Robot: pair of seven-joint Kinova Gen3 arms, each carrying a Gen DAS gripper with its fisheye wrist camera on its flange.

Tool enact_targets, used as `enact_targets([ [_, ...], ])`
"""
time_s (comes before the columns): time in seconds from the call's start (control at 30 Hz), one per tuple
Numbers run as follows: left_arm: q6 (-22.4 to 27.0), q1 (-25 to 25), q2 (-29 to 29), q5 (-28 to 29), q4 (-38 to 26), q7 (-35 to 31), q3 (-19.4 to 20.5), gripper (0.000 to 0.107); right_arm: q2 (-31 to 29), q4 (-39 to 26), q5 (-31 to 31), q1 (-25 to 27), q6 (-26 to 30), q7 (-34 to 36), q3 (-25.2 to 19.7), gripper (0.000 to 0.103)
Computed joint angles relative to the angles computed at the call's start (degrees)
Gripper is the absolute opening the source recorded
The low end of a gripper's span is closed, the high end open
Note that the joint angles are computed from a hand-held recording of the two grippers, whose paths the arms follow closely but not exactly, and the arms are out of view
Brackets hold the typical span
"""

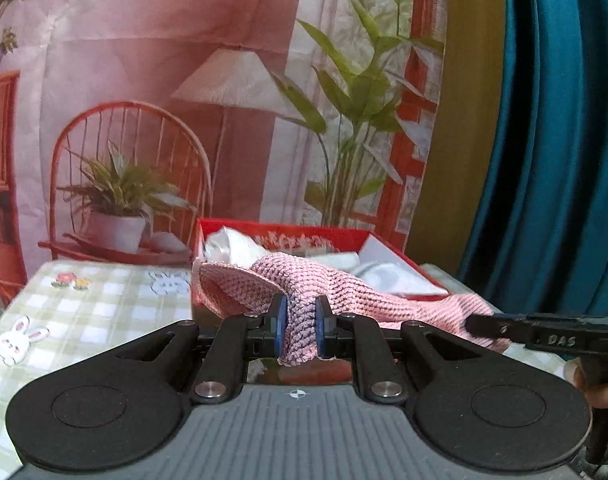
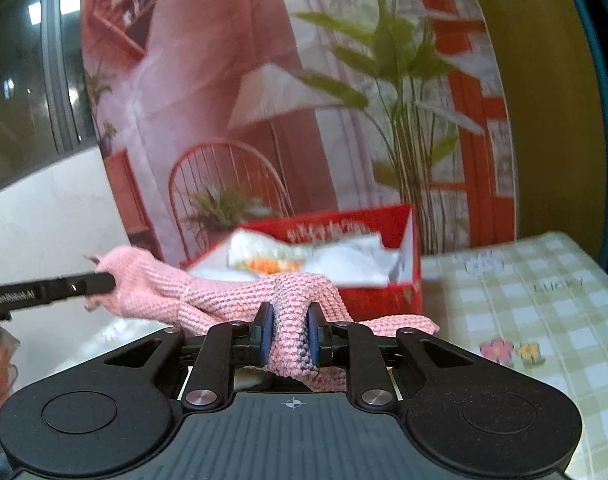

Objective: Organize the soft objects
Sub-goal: 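Carry the pink towel over the red box and lower it in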

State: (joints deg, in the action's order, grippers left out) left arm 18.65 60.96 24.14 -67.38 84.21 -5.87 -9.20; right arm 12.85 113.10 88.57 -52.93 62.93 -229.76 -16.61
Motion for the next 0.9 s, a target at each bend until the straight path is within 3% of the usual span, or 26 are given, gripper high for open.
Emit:
enact_targets([
  [0.17,-1.19,1.16,-0.16,-1.27,0.77,0.76,-1.17,0.016,1.13,-1.25,-4.04,-0.65,-0.24,3.87,0.05,0.017],
  [0.3,-5.02,7.25,0.14,1.69,1.03,-0.19,-10.42,0.016,0.79,-1.83,-4.71,-1.65,1.52,5.94,0.54,0.017],
  [0.4,-5.20,7.39,0.31,6.27,-0.21,-5.55,-11.19,0.016,-0.52,-1.23,-3.25,-1.26,1.26,5.09,0.67,0.016],
  [0.5,-2.65,1.41,0.46,9.57,-3.24,-12.54,-4.02,0.016,-1.80,-2.00,-2.05,0.65,-0.81,7.61,0.96,0.015],
  [0.63,0.98,-7.93,2.76,12.60,-10.11,-21.86,6.60,0.016,-2.91,-5.73,-2.62,4.78,-4.87,16.89,2.26,0.014],
  [0.9,13.59,-21.09,13.75,16.53,-31.35,-40.50,26.96,0.016,-0.34,-16.22,-8.43,12.82,-14.24,34.55,6.64,0.014],
])
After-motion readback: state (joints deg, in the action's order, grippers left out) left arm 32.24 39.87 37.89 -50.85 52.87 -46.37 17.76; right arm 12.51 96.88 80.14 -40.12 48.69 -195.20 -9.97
